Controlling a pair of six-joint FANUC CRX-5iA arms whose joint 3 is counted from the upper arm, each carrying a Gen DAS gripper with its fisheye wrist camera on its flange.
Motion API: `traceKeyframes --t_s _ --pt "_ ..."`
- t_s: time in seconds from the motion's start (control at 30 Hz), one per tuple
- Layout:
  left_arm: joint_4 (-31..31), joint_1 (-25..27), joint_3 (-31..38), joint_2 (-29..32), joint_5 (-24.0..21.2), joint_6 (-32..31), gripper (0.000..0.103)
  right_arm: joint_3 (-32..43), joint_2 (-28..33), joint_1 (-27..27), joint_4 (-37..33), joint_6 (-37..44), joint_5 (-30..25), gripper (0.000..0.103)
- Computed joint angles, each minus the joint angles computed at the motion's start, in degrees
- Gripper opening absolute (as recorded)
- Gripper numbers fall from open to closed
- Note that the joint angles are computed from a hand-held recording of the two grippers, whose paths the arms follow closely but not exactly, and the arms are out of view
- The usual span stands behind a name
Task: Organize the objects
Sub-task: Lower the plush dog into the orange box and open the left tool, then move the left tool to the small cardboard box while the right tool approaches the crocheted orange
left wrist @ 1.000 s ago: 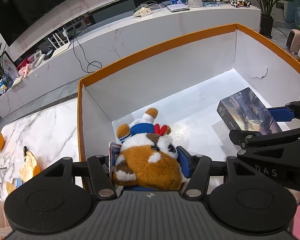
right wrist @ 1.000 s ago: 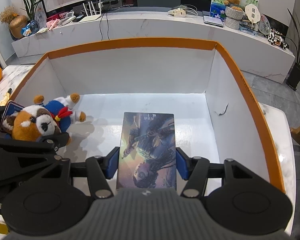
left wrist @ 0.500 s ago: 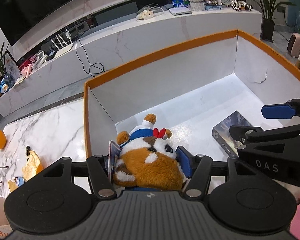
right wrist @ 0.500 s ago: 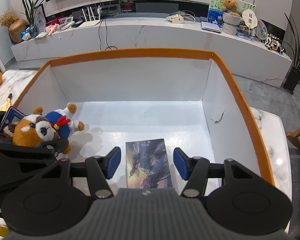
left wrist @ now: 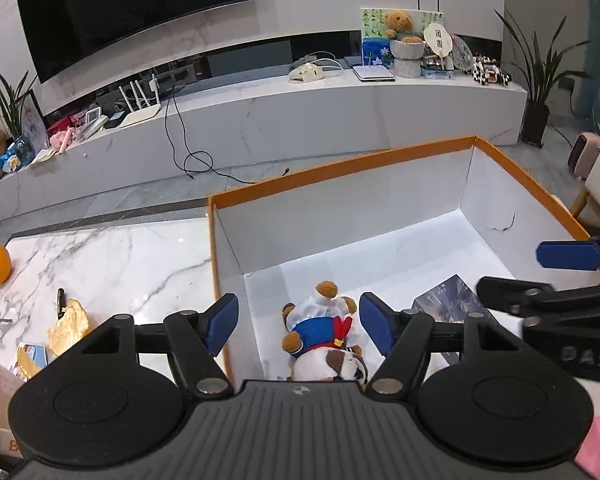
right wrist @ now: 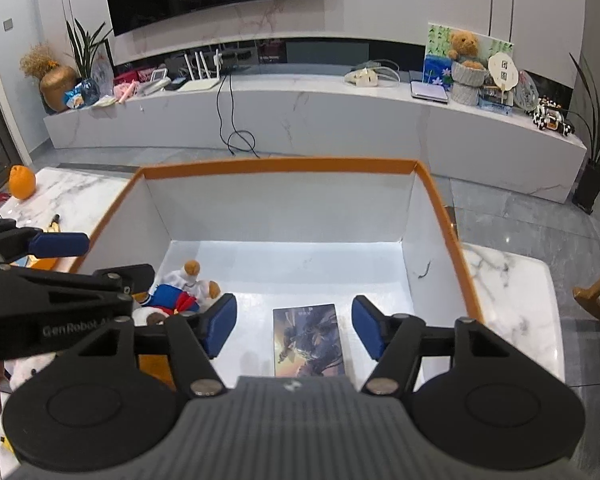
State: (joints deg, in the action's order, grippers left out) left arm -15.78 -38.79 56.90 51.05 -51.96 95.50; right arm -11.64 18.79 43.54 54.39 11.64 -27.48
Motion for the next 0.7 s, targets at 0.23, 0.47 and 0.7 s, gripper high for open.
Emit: traceKeyframes --t_s 0.23,0.47,0.7 --pt "0.1 0.3 -4.1 -2.7 1.5 -0.5 0.079 -4.0 -4.1 0.1 2.7 -2.0 0.4 0.066" --pt "0.8 0.6 -11.7 -7.2 6.2 -2.8 0.079 -8.2 -8.5 0.8 4.1 -4.0 0.8 0.068" --pt "-1.0 1.6 -19.8 -12.2 10.9 -2.7 0.082 -12.3 -12.1 2.0 5.8 -5.5 0.3 0.071"
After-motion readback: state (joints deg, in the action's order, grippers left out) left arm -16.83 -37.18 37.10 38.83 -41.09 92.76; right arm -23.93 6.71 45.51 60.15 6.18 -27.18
